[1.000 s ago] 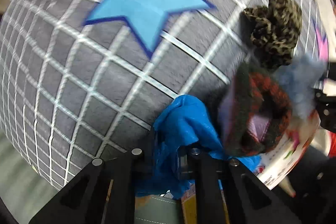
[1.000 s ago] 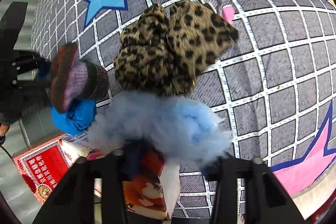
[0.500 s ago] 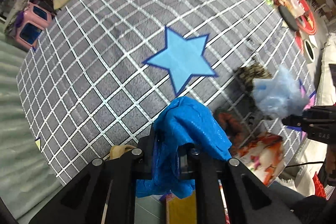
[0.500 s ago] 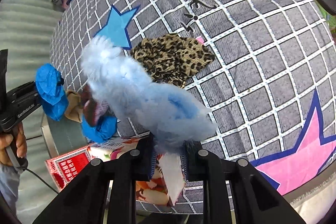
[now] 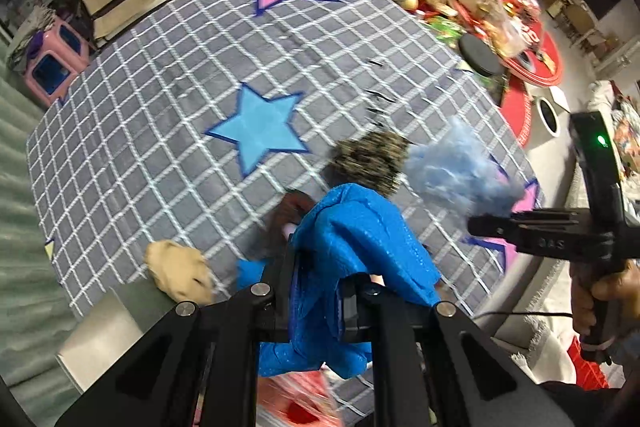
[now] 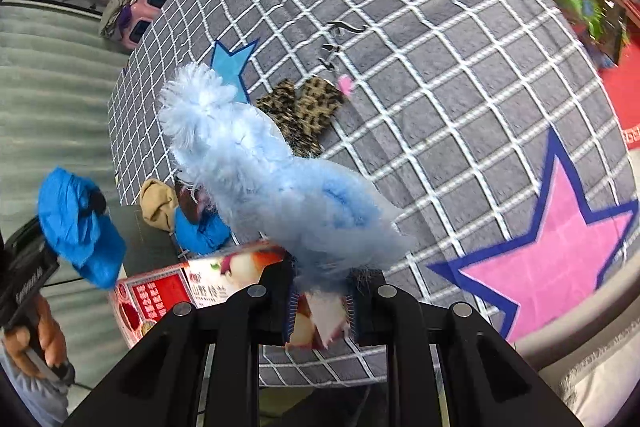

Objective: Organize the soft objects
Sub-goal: 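Carry the blue cloth and light-blue fluffy item over the white box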

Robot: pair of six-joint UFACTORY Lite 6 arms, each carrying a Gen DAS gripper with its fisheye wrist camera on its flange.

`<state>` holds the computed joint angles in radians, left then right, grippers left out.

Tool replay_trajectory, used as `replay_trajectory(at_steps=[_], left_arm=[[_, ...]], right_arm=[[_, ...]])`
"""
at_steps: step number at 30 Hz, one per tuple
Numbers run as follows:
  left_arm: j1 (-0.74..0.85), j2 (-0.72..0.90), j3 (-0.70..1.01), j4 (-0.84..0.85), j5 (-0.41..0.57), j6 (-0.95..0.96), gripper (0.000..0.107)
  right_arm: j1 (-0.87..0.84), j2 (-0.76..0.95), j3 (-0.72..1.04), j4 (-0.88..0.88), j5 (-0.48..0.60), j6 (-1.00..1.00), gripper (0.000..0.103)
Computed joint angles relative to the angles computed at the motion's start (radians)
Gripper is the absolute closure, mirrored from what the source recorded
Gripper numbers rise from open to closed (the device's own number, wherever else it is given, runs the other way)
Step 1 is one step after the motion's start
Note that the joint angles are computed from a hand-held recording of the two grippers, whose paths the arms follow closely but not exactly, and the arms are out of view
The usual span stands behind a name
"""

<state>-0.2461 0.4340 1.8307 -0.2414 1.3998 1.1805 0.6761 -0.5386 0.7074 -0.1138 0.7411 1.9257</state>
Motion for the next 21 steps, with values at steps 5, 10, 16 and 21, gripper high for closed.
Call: replay_trajectory(at_steps=[5, 10, 16, 21], left_arm=[[0.028, -0.205, -0.257, -0.004, -0.013, 0.083, 0.092], [0.098, -0.387, -0.442, -0.002, 0.015, 0.213, 0.092], [0.238, -0.497, -0.534, 0.014, 0.086, 0.356, 0.092], [0.368, -0.541, -0.566, 0.029, 0.136, 0.493, 0.092]], right_arm=[[0.129, -0.019, 0.007, -0.077, 0.061, 0.189, 0.082], [0.321, -0.011, 0.060, -0.172, 0.162, 0.402, 0.082], [0.479, 0.104, 0.189, -0.210, 0.234, 0.509, 0.082], [0.568, 0.261, 0.345, -0.207, 0.256, 0.520, 0.082]])
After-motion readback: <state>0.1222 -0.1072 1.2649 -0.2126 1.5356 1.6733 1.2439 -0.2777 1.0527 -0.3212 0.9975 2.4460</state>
